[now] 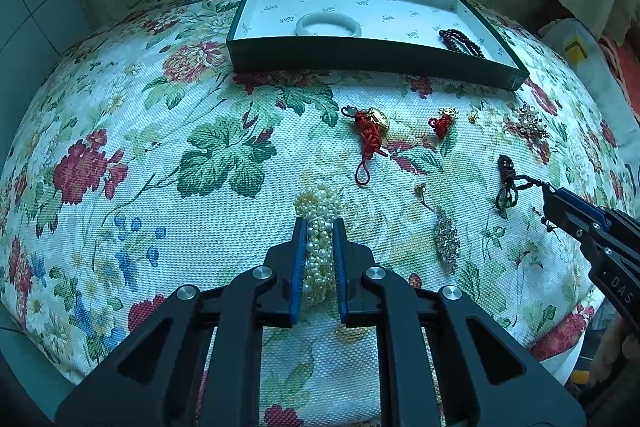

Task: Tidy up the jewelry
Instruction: 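Grasp the pearl cluster strand with the left gripper while the right holds the pendant, then carry the pearl strand and black pendant into the box and release both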

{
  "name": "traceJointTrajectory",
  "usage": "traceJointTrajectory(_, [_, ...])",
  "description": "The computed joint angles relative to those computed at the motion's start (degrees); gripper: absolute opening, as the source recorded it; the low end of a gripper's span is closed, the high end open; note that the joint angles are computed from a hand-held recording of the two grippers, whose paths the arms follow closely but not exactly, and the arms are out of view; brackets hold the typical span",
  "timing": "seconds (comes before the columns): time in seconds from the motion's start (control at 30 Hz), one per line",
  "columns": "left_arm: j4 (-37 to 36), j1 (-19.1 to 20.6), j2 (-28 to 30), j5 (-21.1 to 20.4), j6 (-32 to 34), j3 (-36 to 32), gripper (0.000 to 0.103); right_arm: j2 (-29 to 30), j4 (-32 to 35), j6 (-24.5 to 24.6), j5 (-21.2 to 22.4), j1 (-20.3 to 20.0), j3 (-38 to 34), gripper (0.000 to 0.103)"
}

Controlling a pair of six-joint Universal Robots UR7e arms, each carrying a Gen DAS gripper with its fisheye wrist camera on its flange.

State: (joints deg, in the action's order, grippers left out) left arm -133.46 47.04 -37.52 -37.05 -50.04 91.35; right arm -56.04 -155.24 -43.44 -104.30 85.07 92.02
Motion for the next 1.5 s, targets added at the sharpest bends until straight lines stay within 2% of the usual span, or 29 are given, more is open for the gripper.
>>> traceJointTrajectory(0.33, [-0.92, -0.45, 0.11, 1.42, 1.81, -1.24, 0.013, -1.07, -0.70, 0.19, 1.95, 0.87, -0.19, 0.017])
traceJointTrajectory(0.73, [-4.63, -0.01, 3.24, 3.10, 10.01, -7.80, 0.013, 1.07, -0.63, 1.01, 3.71, 2.38, -4.93, 0.017])
traceJointTrajectory(1.07, [-8.50, 1.98, 9.87, 3.47, 21.33, -20.13, 0.013, 7.31, 0.78, 0.97, 5.21, 4.30, -14.43, 0.017])
traceJointTrajectory(1.5, [-5.78, 6.51, 20.93, 2.64, 30.19, -40.63, 0.013, 19.49, 6.37, 2.55, 4.22, 5.17, -31.03, 0.017])
